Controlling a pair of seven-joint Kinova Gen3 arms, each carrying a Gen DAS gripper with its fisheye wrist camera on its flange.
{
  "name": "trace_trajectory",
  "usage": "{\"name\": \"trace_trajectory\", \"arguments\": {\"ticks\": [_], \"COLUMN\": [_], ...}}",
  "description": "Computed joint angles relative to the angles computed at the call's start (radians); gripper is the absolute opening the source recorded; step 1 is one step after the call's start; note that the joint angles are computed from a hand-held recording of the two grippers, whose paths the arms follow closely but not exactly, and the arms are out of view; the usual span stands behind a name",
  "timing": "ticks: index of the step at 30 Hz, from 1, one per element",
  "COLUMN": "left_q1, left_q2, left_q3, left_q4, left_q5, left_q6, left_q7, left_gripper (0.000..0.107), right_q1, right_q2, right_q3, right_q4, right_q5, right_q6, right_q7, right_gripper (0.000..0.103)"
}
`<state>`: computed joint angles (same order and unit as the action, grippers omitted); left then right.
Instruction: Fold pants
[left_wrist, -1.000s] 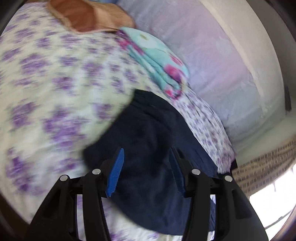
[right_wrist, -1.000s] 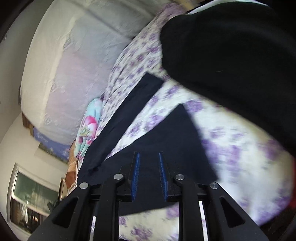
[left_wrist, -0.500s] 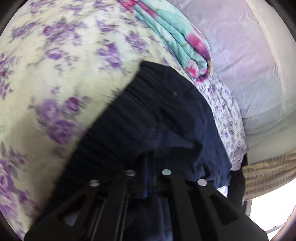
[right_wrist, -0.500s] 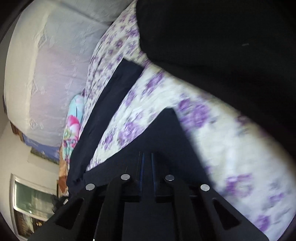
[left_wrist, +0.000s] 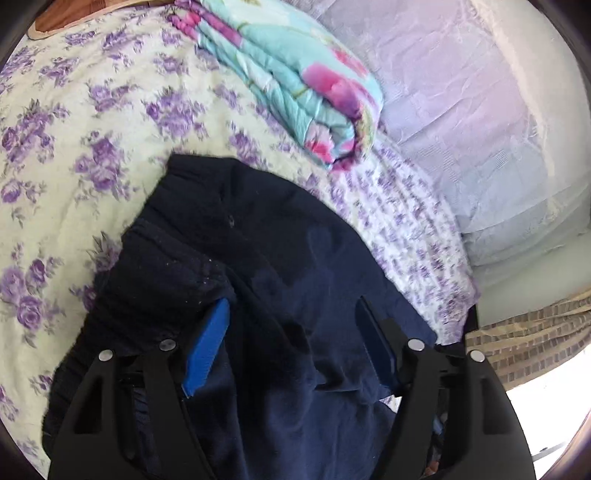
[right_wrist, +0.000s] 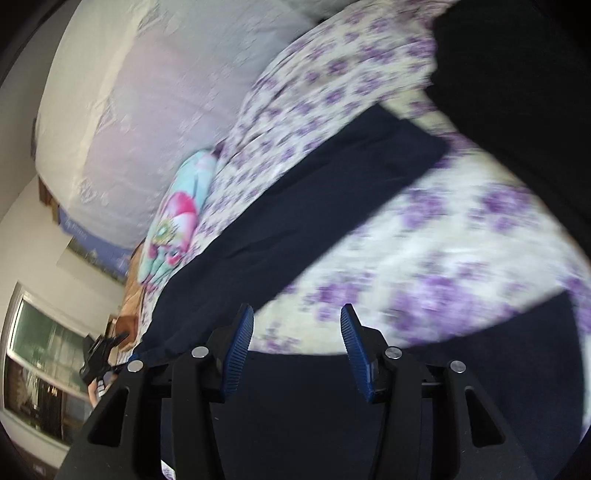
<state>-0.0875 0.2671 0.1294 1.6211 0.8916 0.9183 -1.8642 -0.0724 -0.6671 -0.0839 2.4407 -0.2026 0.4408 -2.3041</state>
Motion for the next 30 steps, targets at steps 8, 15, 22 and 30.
{"name": "trace_trajectory", "arguments": {"ticks": [8, 15, 22, 30], "left_q1": [-0.123, -0.192, -0.043, -0.167], "left_q2": [-0.089, -0.302, -0.257, -0.195], "left_q3": [-0.081, -0.188, -0.167, -0.237], "left_q4": [0.198, 0.366, 0.349, 0.435], "left_q5": [0.003, 0.01, 0.053, 0.115], "left_q6": [0.063, 0.058, 0.06, 0.166], "left_q7": [-0.147, -0.229, -0.332, -0.427], "left_gripper": [0.038, 0.069, 0.075, 0.027], "right_q1": [-0.217, -0.447, -0.588, -0.537], "right_q2": [0.245, 0.328, 0.293, 0.276], "right_q3": [0.144, 0.379, 0.464, 0.429], "right_q4": [-0.09, -0.066, 0.024, 0.076], "right_q5": [-0.036, -0.224, -0.286, -0.182], "right_q6": [-0.128, -0.225, -0.372, -0.412], "right_q7": [0.142, 0.347, 0.346, 0.222], "right_gripper": [0.054, 0.054, 0.061, 0.062]}}
